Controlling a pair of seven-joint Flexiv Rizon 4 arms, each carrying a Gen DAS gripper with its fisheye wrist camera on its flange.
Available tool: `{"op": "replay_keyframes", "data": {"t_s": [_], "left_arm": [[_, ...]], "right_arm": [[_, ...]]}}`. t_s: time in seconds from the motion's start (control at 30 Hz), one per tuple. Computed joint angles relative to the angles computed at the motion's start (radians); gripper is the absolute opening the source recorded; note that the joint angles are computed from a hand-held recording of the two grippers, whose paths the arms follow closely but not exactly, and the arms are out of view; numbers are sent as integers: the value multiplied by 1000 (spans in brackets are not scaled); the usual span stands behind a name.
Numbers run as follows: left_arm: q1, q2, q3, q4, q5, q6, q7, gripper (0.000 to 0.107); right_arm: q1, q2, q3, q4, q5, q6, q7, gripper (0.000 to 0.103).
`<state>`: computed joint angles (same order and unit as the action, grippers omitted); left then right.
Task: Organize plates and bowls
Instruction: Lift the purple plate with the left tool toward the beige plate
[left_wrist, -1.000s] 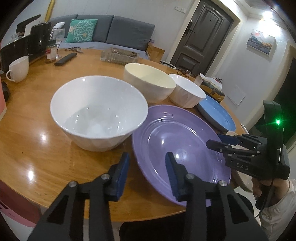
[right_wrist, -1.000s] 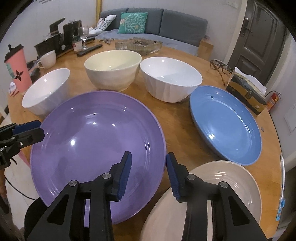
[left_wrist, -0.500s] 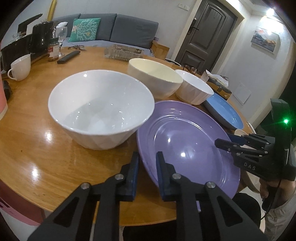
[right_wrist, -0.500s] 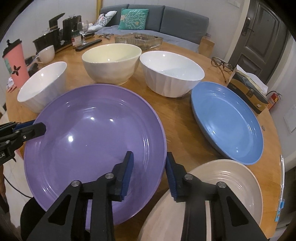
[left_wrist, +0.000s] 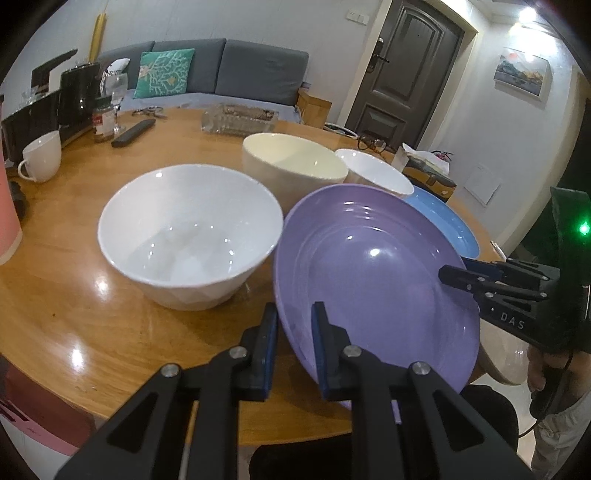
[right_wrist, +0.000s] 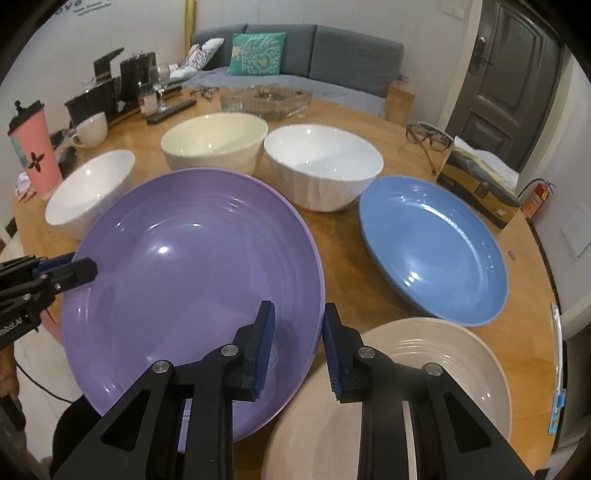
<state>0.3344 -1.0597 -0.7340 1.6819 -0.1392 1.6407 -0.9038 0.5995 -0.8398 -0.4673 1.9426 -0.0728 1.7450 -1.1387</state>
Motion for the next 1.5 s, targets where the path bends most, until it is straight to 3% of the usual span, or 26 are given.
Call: {"op": "replay_keyframes", "data": {"t_s": [0.57, 0.9, 1.23, 1.5], "left_arm": [[25, 43, -57, 63, 74, 56, -19, 15], [-23, 92, -53, 87, 122, 70, -33, 15], [-141, 136, -13, 79, 112, 29, 6, 15], [-272, 162, 90, 50, 56, -17, 35, 15]], "right_arm": [[111, 63, -97, 121, 148, 115, -69, 23], [133, 115, -115, 216, 283, 205, -151, 23], [53, 172, -48, 325, 434, 319, -228, 23], [-83, 181, 71, 365, 466, 368, -256, 23]]}}
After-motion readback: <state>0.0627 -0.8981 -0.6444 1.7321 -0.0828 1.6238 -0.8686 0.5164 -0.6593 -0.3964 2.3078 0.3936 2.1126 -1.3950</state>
